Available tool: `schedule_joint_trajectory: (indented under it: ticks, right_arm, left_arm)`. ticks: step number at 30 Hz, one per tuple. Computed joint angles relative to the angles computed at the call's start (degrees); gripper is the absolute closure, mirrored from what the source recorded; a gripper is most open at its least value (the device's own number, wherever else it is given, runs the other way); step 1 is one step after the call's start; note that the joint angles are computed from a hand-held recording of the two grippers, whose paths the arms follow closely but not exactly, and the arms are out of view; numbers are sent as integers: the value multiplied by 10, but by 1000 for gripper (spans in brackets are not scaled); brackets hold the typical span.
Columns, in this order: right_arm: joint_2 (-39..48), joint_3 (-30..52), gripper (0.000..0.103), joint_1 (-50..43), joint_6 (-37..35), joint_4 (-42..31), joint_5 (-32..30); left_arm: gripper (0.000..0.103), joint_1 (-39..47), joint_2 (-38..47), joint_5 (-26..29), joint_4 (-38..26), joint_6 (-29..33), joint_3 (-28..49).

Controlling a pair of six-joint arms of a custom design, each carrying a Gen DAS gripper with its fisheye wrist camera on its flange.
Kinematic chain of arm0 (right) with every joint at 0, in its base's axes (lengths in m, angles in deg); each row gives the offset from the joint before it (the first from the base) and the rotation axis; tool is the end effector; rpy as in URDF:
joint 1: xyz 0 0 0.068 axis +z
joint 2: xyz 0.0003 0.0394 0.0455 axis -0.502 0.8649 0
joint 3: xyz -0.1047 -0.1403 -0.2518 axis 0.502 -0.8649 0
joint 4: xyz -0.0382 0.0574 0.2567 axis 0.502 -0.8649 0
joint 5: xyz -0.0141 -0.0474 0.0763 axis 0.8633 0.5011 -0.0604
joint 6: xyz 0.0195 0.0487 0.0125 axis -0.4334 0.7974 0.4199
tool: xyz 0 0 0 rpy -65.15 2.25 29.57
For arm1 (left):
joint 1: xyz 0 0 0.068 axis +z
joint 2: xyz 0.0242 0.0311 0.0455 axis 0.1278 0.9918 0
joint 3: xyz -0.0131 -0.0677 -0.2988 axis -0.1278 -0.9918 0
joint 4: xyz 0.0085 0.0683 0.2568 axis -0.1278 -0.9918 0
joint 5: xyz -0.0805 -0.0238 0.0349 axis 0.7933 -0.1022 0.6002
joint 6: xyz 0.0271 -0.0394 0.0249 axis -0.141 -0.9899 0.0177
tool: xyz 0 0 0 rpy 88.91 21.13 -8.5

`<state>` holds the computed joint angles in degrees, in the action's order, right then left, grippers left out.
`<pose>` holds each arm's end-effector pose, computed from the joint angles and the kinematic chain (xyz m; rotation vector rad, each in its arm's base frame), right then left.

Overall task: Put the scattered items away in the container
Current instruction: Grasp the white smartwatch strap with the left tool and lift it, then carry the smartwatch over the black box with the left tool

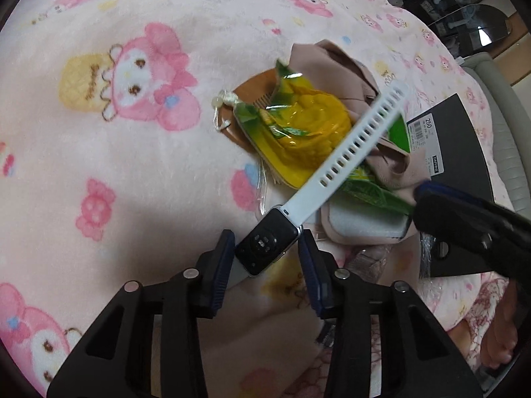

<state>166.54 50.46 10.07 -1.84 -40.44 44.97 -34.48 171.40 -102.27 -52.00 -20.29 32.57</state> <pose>0.2878 0.2594 0.1859 -1.1377 2.6186 0.6408 0.1521 -0.1249 0.1189 -0.9118 2.5299 -0.3798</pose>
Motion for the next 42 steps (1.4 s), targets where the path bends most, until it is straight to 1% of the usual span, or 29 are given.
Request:
schedule_joint_trajectory:
  ticks: [1,3,5,8,10,11,13,15,17,18,19,22,23,24,25,26,27,28,29,30,33,36,38,40,42]
  right_arm:
    - [-8,-6,57,-3,-2,-1,-4]
    - [-29,-21,57,-14,-7,-5,-11]
    - [-49,-34,57,-27,-6,-7,-19]
    - [-64,-43,57,-45,-15,-9,-32]
    - [-67,-46,57,-51,-16,-10,-32]
    - [-69,-48,57,-56,-18,-12,-32]
    - [-70,-50,57,-61,-22,-17,-36]
    - [-71,-53,57,-64,-28,-22,-43]
    - [-70,-54,57,-63,-32,-27,-56]
    - [-70,-55,57,-64,-37,-33,-69]
    - [-71,-55,57,-66,-41,-38,-82]
    - [-81,-58,57,-78,-60,-61,-122]
    - [-88,-60,56,-80,-65,-64,-124]
    - [-97,-64,54,-82,-69,-64,-122]
    - [-107,-69,53,-84,-74,-63,-117]
    - [-121,-75,53,-87,-81,-62,-111]
    - [-131,-79,53,-92,-86,-63,-110]
    - [-142,-83,53,-99,-94,-64,-111]
    - [-156,-89,53,-111,-101,-66,-114]
    - [-166,-93,53,-123,-107,-70,-119]
    - [-192,-102,53,-180,-134,-91,-138]
    - [-201,-93,53,-257,-185,-140,-163]
    - [-201,-83,53,-309,-216,-166,-170]
    - [-197,-66,53,-361,-240,-184,-171]
    - [-183,-40,53,-409,-260,-202,-170]
  left_arm:
    - [83,-6,-6,-7,-5,0,5]
    - [86,-10,-19,-13,-16,-4,15]
    - [89,-2,-25,-3,2,0,15]
    - [93,-1,-30,4,48,-16,4]
    - [94,-9,-58,0,107,-30,-25]
    - [94,-18,-71,-10,141,-40,-40]
    - [94,-42,-104,-35,177,-65,-65]
    - [94,-67,-119,-66,251,-97,-99]
    - [94,-88,-155,-99,254,-122,-114]
    - [94,-93,-153,-111,257,-128,-110]
    - [94,-103,-163,-128,245,-133,-104]
    - [94,-106,-179,-147,232,-119,-80]
    - [94,-103,-175,-148,231,-106,-67]
    - [94,-98,-163,-141,245,-84,-54]
    - [94,-96,-163,-132,244,-58,-40]
    - [94,-117,-187,-155,209,-46,-33]
    - [94,-109,-181,-140,162,-39,3]
    - [94,-107,-166,-130,149,-21,27]
    - [94,-120,-155,-135,143,-16,46]
    - [94,-116,-132,-120,161,3,65]
    - [94,-133,-97,-107,189,24,96]
    - [94,-127,-30,-74,233,42,143]
    - [94,-123,11,-53,250,52,177]
    - [94,-110,67,-18,242,70,237]
    - [94,-97,119,10,211,83,305]
